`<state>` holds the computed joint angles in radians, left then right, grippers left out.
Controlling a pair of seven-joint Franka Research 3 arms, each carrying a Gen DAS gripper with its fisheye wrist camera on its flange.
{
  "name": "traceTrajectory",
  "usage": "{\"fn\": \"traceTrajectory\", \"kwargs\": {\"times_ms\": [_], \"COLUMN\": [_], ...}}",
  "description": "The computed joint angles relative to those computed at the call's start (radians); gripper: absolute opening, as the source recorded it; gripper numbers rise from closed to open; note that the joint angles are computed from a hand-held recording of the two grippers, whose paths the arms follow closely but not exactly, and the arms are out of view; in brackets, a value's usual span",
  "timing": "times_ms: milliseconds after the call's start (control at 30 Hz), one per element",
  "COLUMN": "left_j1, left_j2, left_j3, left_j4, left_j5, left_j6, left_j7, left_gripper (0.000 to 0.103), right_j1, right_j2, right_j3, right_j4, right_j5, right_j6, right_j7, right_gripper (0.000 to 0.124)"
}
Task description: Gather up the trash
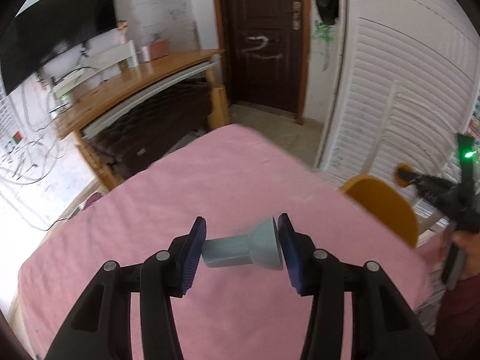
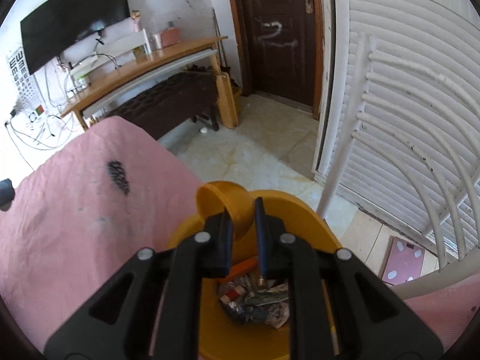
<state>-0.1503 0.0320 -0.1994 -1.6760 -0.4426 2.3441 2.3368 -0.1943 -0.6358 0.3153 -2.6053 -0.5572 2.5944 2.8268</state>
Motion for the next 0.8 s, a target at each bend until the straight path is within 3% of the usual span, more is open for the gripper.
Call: {"fn": "traceTrajectory", "kwargs": {"times_ms": [233,367,800], "left_j1": [-0.069,-0.11,-0.174], "left_j2": [-0.028,-0.02,0.035], "left_j3": [-0.042,-0.059,-0.097], "left_j4": [-0.046,-0.048,-0.001], "left_j5": [-0.038,-0.039,-0.036], "left_j6": [0.004,-0.012,-0.101], "left_j7": [-0.005,-0.02,-0.085], "left_gripper": [0.045,0.045,0.048], "right_j1": [-0.019,-0.042,-0.123], "right_j2": [0.007,-0.016,-0.121], "right_j3": [-0.037,-0.044,-0.005], "right_j4": [-0.044,-0.078,-0.153], "right_j5": [0.016,0.035,0.114], "right_j6": [0.045,0.084,0.116], "right_j7": [0.005,0.004,0.004], "right_gripper": [0.015,0.039,0.039]}}
